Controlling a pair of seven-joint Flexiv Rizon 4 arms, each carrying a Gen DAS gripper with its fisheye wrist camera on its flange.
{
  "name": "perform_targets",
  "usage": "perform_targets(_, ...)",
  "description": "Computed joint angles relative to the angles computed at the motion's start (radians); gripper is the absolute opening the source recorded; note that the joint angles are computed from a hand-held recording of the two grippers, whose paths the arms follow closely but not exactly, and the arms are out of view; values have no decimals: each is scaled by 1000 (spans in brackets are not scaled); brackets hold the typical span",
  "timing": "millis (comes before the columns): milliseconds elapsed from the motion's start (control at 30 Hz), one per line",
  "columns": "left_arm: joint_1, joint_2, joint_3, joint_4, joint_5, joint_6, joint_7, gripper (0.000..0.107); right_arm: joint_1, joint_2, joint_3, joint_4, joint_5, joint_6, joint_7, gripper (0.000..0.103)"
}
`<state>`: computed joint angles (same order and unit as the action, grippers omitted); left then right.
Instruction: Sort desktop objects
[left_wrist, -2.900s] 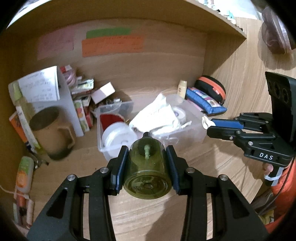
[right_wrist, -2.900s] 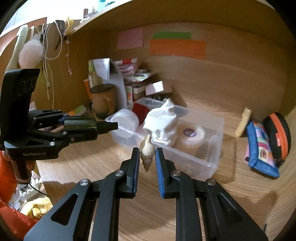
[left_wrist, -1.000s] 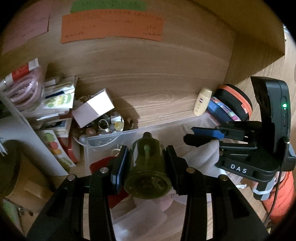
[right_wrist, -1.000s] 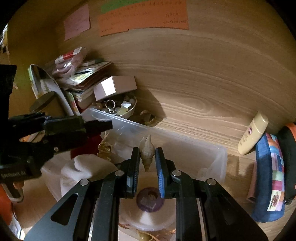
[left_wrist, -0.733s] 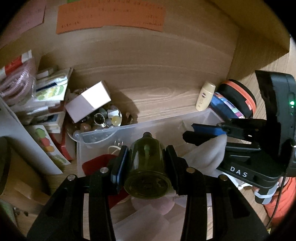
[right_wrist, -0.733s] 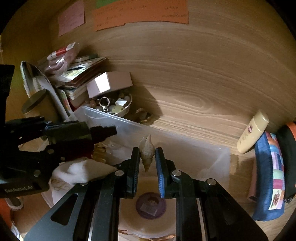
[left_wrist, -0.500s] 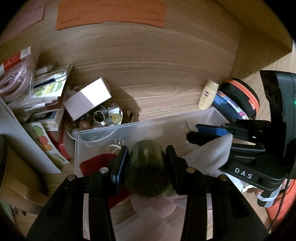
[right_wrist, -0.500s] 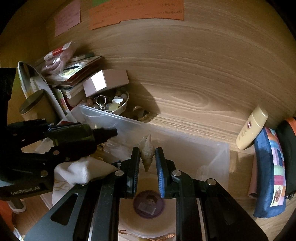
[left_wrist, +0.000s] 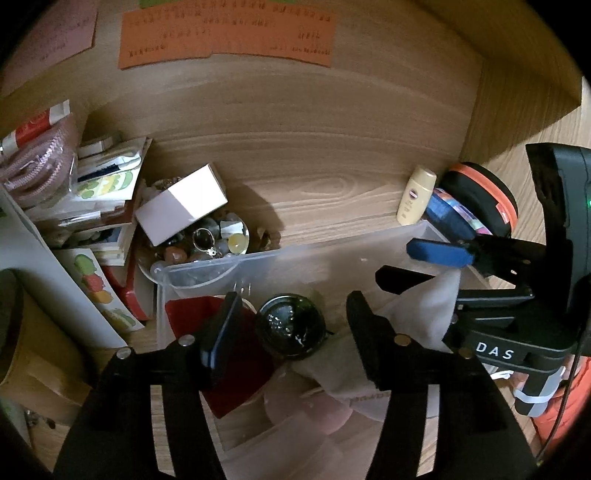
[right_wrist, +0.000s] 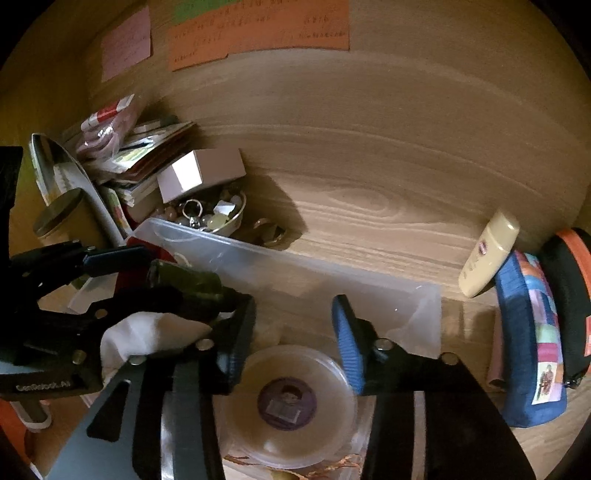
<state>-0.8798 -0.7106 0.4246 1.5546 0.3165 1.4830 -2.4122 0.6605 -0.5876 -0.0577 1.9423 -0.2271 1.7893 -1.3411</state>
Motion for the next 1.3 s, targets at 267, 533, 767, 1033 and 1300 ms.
perform_targets(267, -61, 4, 77, -2, 41, 5, -52, 74, 171, 6, -179, 33, 103, 67, -32, 65)
perform_targets(533, -97, 24, 118, 1, 104, -8, -116, 94, 239, 7, -241, 37, 197, 97, -95, 80)
perform_targets(767, -128, 60, 141, 14, 196, -41, -196, 97, 248, 24, -244, 45, 226, 86, -126, 85)
perform_targets(1033, -187, 111, 175, 27, 344, -88, -345, 98, 304, 69, -295, 121, 292, 138, -188, 103)
perform_targets(1300, -269, 163, 192, 36, 514, -181, -515, 99, 439, 108, -388, 205, 445, 193, -323, 103)
